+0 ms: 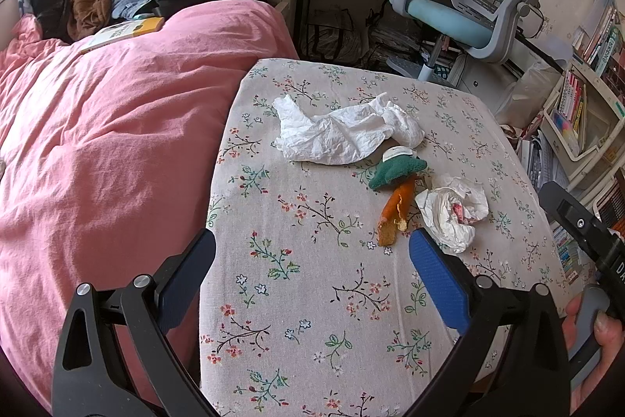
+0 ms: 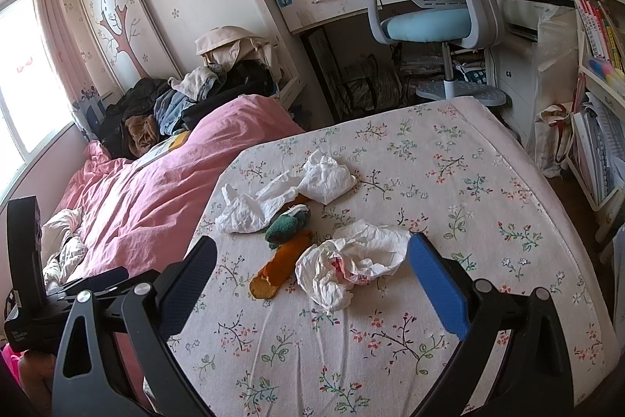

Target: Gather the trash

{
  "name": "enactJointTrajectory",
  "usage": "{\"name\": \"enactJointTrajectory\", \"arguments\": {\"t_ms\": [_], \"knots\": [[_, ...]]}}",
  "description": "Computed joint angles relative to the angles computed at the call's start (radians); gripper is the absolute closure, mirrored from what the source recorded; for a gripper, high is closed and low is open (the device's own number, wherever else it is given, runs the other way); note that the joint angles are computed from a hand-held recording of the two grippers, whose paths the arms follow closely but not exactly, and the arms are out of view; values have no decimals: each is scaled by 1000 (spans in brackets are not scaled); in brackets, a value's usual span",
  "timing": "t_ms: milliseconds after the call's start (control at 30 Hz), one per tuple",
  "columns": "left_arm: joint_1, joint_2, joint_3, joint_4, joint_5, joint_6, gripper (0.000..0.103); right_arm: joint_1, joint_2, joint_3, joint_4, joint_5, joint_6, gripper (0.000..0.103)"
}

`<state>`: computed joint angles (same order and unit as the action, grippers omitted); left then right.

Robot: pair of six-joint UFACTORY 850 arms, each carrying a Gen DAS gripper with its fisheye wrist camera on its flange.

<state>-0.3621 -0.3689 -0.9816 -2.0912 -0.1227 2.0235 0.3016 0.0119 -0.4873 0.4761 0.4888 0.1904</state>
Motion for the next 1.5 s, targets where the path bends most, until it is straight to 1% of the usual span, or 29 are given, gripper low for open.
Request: {"name": "enactJointTrajectory", "arguments": {"t_ms": [1500], "knots": [[-1, 2, 1, 32, 0, -29, 7, 7, -1, -2, 16, -3, -12, 9]]}}
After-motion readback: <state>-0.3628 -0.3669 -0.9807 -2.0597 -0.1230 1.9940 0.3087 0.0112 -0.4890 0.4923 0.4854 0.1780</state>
